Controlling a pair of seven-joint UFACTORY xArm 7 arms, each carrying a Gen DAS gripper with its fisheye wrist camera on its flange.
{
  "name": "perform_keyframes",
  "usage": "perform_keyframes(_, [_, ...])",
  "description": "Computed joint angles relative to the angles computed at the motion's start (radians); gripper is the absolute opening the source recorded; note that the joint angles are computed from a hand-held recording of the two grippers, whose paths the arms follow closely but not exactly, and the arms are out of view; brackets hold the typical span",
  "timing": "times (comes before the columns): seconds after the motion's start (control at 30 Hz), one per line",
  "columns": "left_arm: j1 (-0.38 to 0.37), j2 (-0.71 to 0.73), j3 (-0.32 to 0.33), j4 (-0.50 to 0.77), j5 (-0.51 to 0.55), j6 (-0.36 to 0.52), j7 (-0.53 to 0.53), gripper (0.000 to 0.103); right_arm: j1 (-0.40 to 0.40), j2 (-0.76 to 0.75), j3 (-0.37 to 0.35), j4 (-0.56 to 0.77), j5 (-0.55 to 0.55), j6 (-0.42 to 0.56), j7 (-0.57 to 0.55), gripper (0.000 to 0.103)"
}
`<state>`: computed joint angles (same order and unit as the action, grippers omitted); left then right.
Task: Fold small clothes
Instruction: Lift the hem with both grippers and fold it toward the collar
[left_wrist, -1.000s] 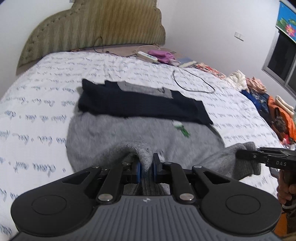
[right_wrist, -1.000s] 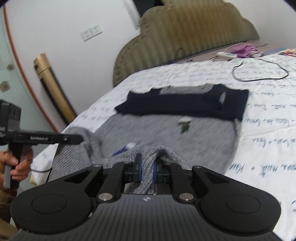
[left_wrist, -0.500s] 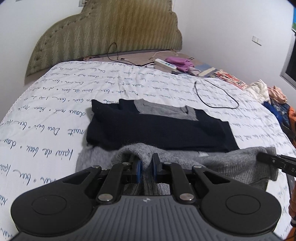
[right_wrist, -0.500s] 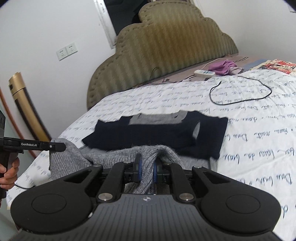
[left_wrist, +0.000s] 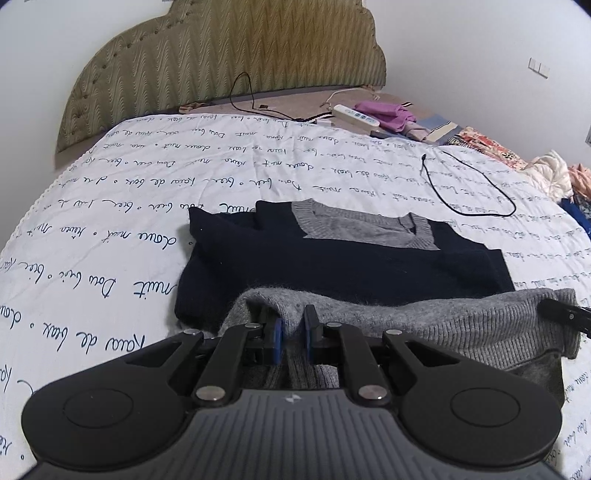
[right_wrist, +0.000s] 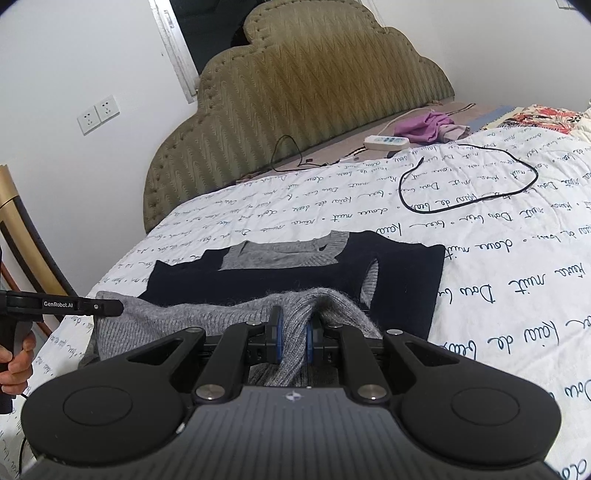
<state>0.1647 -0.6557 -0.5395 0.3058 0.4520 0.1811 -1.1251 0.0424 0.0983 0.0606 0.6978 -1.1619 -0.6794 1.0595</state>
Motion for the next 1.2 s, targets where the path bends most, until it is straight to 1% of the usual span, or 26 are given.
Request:
perform_keyframes(0.1, [0.03, 0.021, -0.016, 0.018, 0.016, 0.0, -0.002, 0.011, 0.003, 0.018, 0.005, 0.019, 0.007, 0.015, 0.0, 0.015])
perform_keyframes(0.23, [0.056, 0.053, -0.02, 0.04, 0.039, -0.007, 0.003, 0.011, 0.007, 0.029, 0.013, 0.028, 0.037, 0.03, -0.024, 0.015])
perform_keyframes(0.4, [0.094, 0.088, -0.031, 0.063, 0.068, -0.015, -0.012, 0.011, 0.001, 0.048, 0.022, 0.049, 0.05, 0.038, -0.014, 0.015])
perform_keyframes(0.6, [0.178, 0.143, -0.073, 0.103, 0.128, -0.029, -0.061, 0.011, 0.0, 0.065, 0.032, 0.059, 0.127, 0.059, -0.058, 0.015])
perform_keyframes(0.7, [0.216, 0.18, -0.092, 0.121, 0.165, -0.038, -0.092, 0.011, -0.011, 0.086, 0.042, 0.082, 0.122, 0.075, -0.044, 0.015])
perform_keyframes(0.73, [0.224, 0.188, -0.099, 0.124, 0.179, -0.038, -0.102, 0.011, -0.016, 0.09, 0.045, 0.087, 0.11, 0.082, -0.033, 0.015])
perform_keyframes(0.77, [0.228, 0.193, -0.103, 0.125, 0.193, -0.037, -0.111, 0.011, -0.03, 0.095, 0.05, 0.102, 0.059, 0.083, 0.005, 0.015])
perform_keyframes(0.83, [0.227, 0.21, -0.099, 0.128, 0.221, -0.037, -0.118, 0.011, -0.043, 0.099, 0.05, 0.115, 0.0, 0.081, 0.057, 0.02])
perform_keyframes(0.93, [0.219, 0.236, -0.077, 0.129, 0.251, -0.046, -0.137, 0.011, -0.039, 0.099, 0.042, 0.115, -0.022, 0.111, 0.066, 0.02])
perform_keyframes(0.97, [0.21, 0.243, -0.063, 0.128, 0.257, -0.053, -0.137, 0.011, -0.043, 0.105, 0.043, 0.123, -0.044, 0.118, 0.092, 0.02])
perform_keyframes(1.0, [0.205, 0.245, -0.052, 0.123, 0.263, -0.064, -0.142, 0.011, -0.049, 0.116, 0.045, 0.138, -0.076, 0.121, 0.132, 0.02])
perform_keyframes(1.07, [0.176, 0.247, -0.014, 0.108, 0.26, -0.087, -0.121, 0.011, -0.064, 0.15, 0.046, 0.18, -0.168, 0.109, 0.246, 0.021])
perform_keyframes(1.1, [0.163, 0.243, 0.003, 0.097, 0.252, -0.097, -0.109, 0.012, -0.066, 0.168, 0.04, 0.2, -0.211, 0.094, 0.299, 0.026])
perform_keyframes(1.13, [0.143, 0.239, 0.026, 0.086, 0.236, -0.105, -0.09, 0.012, -0.063, 0.185, 0.032, 0.215, -0.244, 0.08, 0.34, 0.035])
perform_keyframes(1.2, [0.084, 0.228, 0.089, 0.052, 0.182, -0.129, -0.041, 0.014, -0.048, 0.205, 0.01, 0.229, -0.287, 0.062, 0.391, 0.043])
